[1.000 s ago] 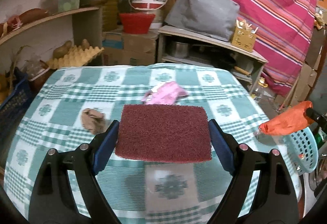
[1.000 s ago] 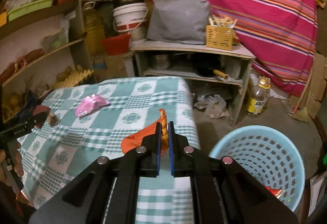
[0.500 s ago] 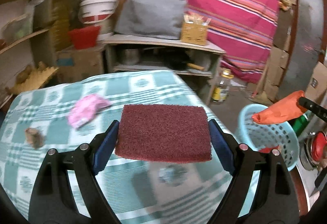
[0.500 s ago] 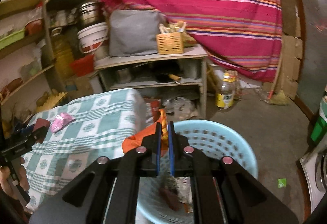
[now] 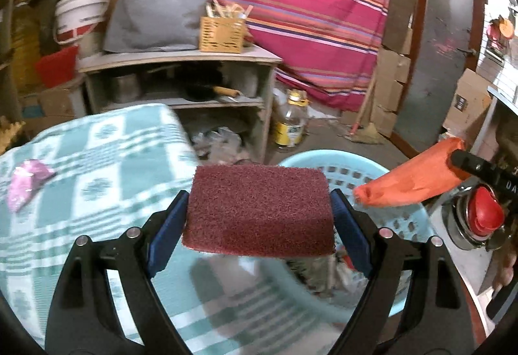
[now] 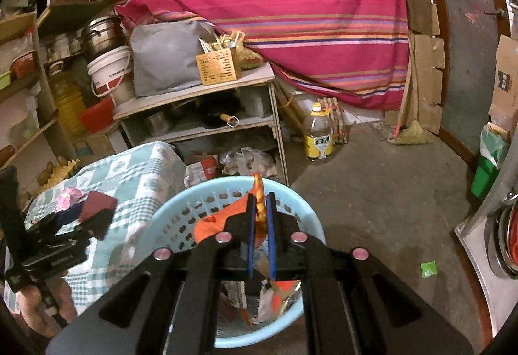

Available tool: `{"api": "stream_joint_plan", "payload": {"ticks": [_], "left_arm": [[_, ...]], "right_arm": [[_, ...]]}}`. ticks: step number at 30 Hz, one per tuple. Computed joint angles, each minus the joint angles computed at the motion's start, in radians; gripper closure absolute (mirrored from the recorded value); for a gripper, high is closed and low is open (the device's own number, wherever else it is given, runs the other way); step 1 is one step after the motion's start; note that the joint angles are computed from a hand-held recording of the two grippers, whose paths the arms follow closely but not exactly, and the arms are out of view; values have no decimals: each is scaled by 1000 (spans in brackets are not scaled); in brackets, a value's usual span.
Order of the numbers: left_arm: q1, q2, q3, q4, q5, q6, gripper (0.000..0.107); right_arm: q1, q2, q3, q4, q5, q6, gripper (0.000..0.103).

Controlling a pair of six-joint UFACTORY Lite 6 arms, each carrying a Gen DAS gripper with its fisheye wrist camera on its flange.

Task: Collect trash
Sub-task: 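Open both grippers to drop the pad and wrapper into the basket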

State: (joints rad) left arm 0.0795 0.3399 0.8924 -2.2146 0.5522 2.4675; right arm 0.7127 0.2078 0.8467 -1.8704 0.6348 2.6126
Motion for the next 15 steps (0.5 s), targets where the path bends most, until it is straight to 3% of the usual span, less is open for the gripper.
{"api": "stream_joint_plan", "payload": {"ticks": [6, 11, 15], "left_arm": [[-101, 34, 5, -127, -18, 97, 23], [-92, 23, -2, -115, -10, 81, 13], [-61, -20, -27, -116, -3, 79, 13]], "right_arm": [[-29, -6, -29, -32, -16, 32, 96], [-38, -3, -30, -25, -26, 24, 96], [-33, 18, -12, -12, -30, 4, 96]]}}
